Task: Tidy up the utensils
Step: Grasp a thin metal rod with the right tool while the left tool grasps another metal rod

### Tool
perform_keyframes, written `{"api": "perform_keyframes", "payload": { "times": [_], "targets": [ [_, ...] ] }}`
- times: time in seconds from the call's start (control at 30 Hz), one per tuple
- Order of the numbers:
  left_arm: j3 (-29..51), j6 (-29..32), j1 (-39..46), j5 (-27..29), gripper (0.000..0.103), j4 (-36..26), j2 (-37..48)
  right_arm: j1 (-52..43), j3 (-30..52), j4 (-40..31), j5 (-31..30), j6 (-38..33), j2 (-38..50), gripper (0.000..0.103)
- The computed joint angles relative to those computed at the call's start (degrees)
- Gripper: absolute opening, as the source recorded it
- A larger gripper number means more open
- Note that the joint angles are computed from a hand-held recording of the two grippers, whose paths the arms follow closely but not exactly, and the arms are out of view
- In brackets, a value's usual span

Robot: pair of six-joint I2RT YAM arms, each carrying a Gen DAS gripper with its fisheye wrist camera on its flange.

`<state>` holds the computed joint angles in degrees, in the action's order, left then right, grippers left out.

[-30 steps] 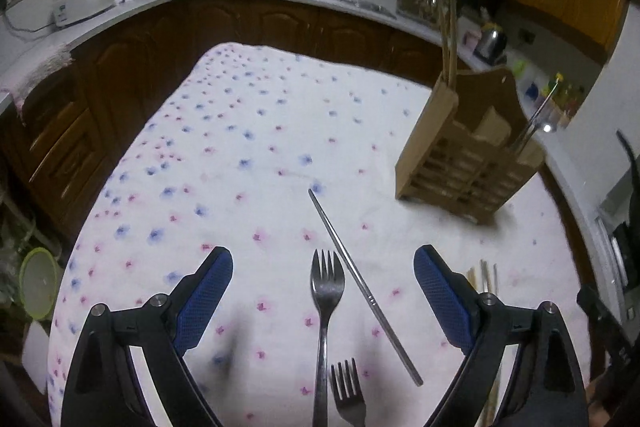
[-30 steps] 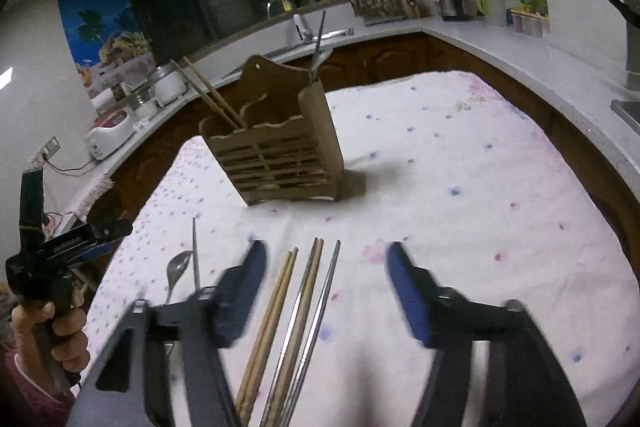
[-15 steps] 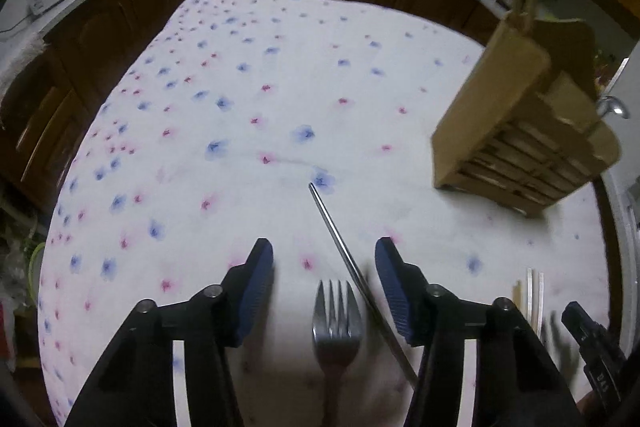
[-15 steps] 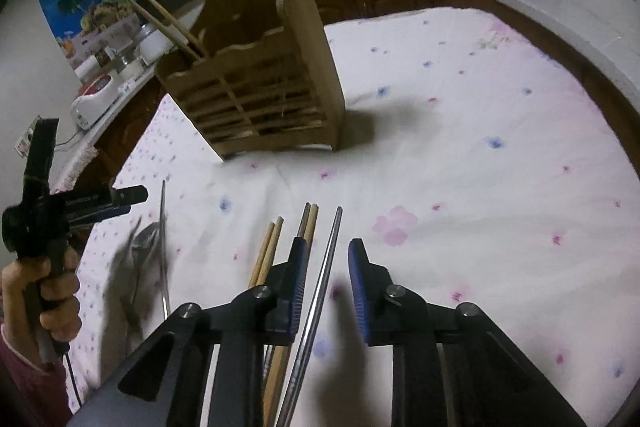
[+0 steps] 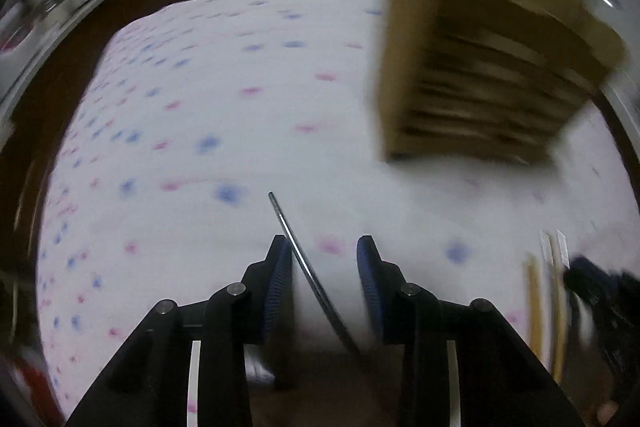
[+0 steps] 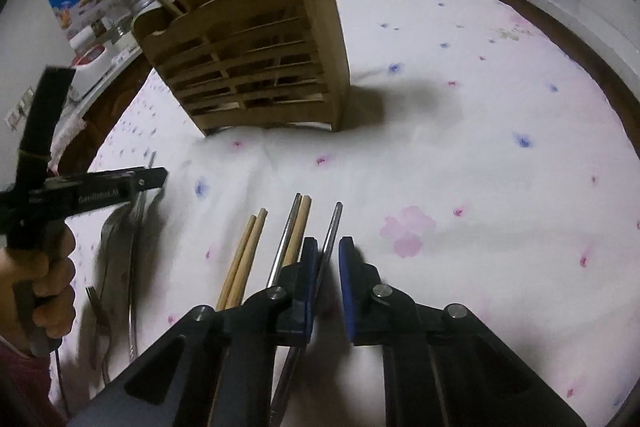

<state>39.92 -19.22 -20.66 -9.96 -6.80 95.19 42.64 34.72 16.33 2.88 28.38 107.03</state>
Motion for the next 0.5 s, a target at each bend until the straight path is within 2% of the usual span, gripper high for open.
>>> {"api": "perform_keyframes", "payload": {
  "times": [0.1, 0.17, 0.3, 0.5],
  "targets": [
    [-0.13, 1.47, -3.49, 1.24, 0.033, 0.42, 0.53, -0.27, -0.7, -0.58, -0.39, -0.31, -0.89, 0.008],
    [-0.93, 0.15, -4.2, 1.9, 0.033, 1.06, -0.03, -0.17, -0.9, -0.25, -0.36, 0.2, -0.84, 0.008],
    [-2.48, -2.41, -4.05, -0.21, 0.033, 2.49, 0.03, 1.11, -0.31, -0.13, 1.47, 1.94, -0.2, 0.01],
    [-1.58, -4.41, -5.59, -2.35, 0.031, 3.9, 2.45, 2.24, 1.7, -0.78, 3.79, 0.64, 1.47, 0.01]
  ]
}}
